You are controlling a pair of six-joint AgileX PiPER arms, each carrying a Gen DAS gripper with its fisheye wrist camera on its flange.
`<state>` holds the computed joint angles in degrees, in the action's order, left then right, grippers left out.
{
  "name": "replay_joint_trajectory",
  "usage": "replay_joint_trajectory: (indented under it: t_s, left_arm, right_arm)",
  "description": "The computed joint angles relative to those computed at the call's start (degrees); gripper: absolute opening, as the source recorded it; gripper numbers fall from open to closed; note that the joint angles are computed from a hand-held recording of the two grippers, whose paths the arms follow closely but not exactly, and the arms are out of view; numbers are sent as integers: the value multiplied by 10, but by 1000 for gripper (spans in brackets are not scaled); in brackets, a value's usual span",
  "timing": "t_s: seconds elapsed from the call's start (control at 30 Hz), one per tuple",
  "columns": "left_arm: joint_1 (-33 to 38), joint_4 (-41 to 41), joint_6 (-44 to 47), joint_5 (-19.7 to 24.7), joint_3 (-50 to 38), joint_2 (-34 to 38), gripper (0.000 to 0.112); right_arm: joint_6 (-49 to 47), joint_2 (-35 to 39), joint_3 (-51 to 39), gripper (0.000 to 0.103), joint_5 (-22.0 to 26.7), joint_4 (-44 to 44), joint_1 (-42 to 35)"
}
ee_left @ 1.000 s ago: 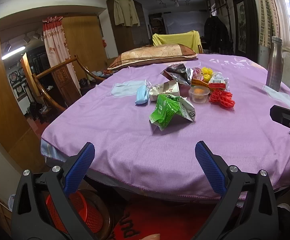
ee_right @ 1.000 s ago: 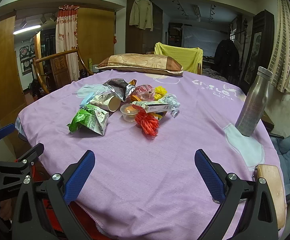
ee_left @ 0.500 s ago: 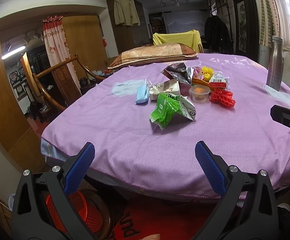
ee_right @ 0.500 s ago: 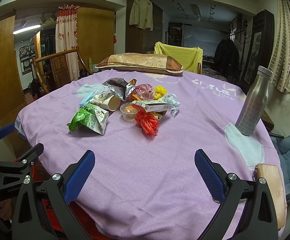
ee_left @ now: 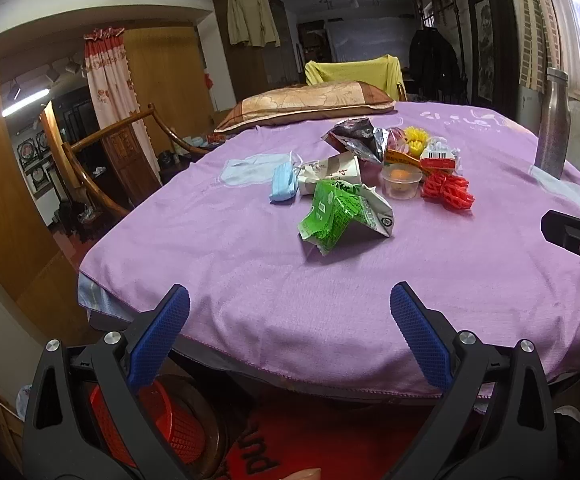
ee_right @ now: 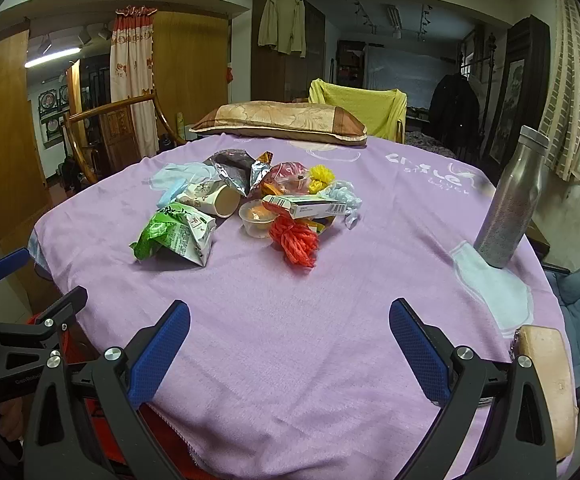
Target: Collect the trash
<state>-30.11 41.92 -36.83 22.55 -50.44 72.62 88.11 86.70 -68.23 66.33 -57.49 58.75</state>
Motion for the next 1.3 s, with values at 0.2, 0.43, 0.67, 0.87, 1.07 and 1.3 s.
replay_joint_trajectory:
  t_s: [0.2, 0.43, 0.67, 0.87, 1.07, 1.3]
  left_arm:
    - [6, -18, 22, 1, -13, 18, 96]
    - [42, -112, 114, -8, -36, 42, 96]
    - [61, -178, 181, -3, -73, 70, 96]
    - [60, -287, 297, 12, -131, 113, 96]
    - [38, -363, 380, 41, -228, 194, 96]
    - [36, -416, 419, 138, -413, 342, 96]
  right_arm:
    - [-7, 5, 1, 98, -21, 10, -18]
    - [-22, 14, -4, 98, -46, 23, -45]
    - [-37, 23, -11, 98, -66, 35, -65]
    - [-56, 31, -18, 98, -86, 44, -91]
    - [-62, 33, -17, 98, -95, 45, -124]
    - [-80, 36, -14, 98, -124, 69, -177]
